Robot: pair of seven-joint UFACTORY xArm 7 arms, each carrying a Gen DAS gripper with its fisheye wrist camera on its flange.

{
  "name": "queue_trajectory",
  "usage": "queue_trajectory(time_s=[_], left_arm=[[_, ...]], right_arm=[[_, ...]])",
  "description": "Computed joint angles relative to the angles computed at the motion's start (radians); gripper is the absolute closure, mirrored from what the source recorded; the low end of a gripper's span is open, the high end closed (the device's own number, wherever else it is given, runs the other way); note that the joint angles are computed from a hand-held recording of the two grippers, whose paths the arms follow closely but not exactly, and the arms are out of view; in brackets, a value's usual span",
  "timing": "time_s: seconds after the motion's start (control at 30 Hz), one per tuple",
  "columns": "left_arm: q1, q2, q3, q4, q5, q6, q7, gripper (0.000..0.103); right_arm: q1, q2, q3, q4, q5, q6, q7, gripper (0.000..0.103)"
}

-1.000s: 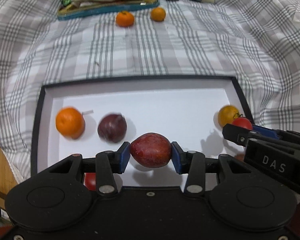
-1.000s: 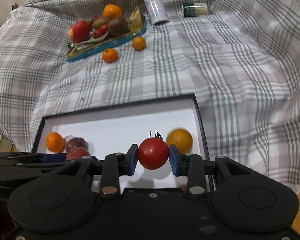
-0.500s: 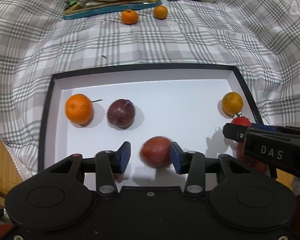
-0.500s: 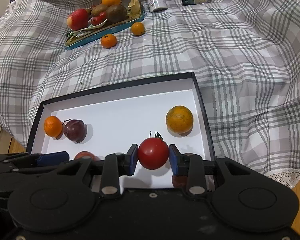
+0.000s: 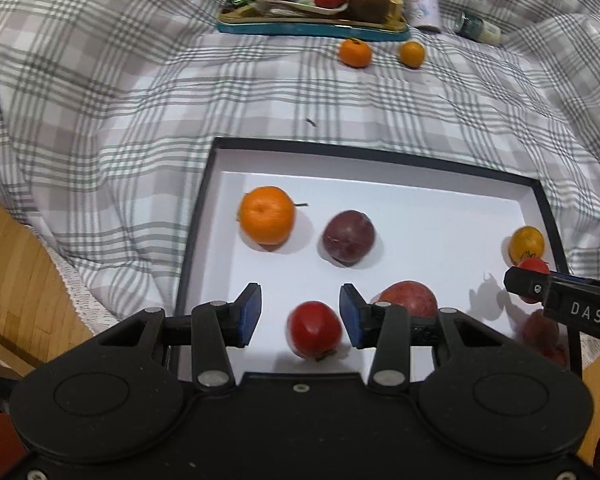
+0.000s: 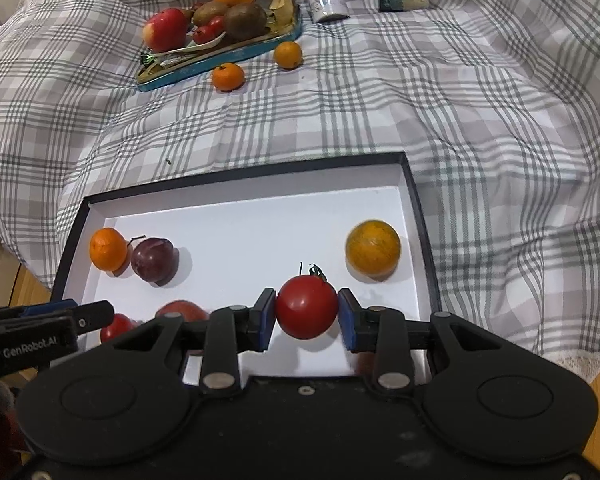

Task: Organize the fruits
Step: 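Carry the plum and tomato into the white box and open both grippers, then withdraw both open grippers from the box toward the remaining tangerines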

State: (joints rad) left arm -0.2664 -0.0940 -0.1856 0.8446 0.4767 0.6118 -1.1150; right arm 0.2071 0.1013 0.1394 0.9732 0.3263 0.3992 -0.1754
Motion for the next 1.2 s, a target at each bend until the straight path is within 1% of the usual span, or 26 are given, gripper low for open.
queue_trajectory(time_s=[0.33, 0.5, 0.63, 0.87, 1.1, 1.2], left_arm=[[-0.006, 0.001, 0.000, -0.003, -0.030, 0.001, 0.022, 0.052], [-0.006, -0.001, 0.001, -0.003, -0.038, 0.003, 0.030, 0.052], [-0.008, -0.001, 0.003, -0.004, -0.068, 0.008, 0.047, 0.052], [-0.014, 0.007, -0.001, 0.007, -0.069, 0.015, 0.057, 0.052], [-0.014, 0.032, 0.007, 0.038, -0.053, 0.031, 0.070, 0.052], [-0.012, 0.045, 0.015, 0.057, -0.045, 0.033, 0.078, 0.052]], right_arm=[[-0.003, -0.009, 0.009, 0.005, 0.067, 0.009, -0.079, 0.067], [-0.002, -0.028, -0.005, -0.014, 0.046, 0.004, -0.059, 0.067], [-0.008, -0.043, -0.017, -0.027, 0.035, 0.014, -0.044, 0.067], [-0.011, -0.065, -0.025, -0.043, 0.026, 0.019, -0.042, 0.067], [-0.009, -0.041, -0.022, -0.014, 0.033, 0.024, -0.049, 0.067], [-0.009, -0.018, -0.020, 0.012, 0.018, 0.026, -0.047, 0.067]])
